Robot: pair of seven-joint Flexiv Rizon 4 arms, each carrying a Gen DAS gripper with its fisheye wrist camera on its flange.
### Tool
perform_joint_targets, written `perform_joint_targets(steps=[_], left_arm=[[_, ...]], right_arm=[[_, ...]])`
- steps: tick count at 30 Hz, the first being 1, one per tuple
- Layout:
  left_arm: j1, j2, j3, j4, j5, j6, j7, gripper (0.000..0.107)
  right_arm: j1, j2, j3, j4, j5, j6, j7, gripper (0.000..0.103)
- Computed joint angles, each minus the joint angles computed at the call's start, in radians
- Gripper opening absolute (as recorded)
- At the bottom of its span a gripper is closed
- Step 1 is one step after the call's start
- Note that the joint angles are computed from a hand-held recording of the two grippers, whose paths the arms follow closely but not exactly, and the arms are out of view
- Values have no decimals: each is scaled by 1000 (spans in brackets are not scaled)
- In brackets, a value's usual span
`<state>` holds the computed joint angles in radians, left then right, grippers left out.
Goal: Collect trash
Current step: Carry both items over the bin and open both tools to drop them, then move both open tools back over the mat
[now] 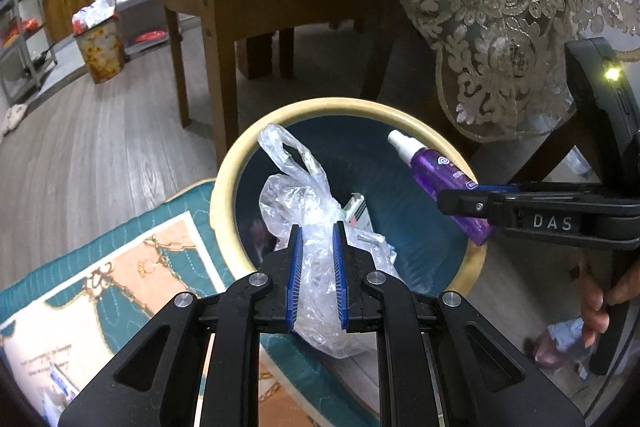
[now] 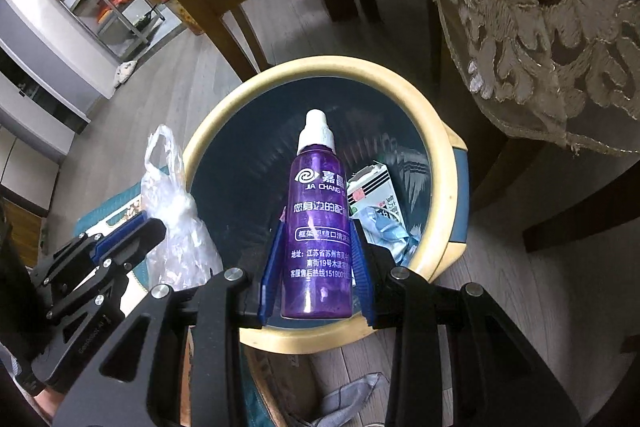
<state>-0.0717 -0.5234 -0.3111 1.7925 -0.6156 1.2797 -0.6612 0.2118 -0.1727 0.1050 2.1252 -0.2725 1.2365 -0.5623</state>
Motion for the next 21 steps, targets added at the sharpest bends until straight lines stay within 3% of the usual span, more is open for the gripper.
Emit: perform_joint_targets(steps=[3, 8, 11, 21], left_arm=[[0, -3, -1, 0, 1, 7, -4, 17], [14, 4, -22, 11, -24, 23, 2, 44], [27, 11, -39, 21, -49, 42, 12, 53], [63, 82, -49, 80, -117, 69, 74, 56]], right_arm=[[5, -6, -11, -4, -25, 6, 17, 32], [15, 7, -39, 20, -122, 39, 95, 48], [10, 9, -38, 18, -143, 38, 108, 50], [13, 43, -43, 32, -255, 50, 195, 61]])
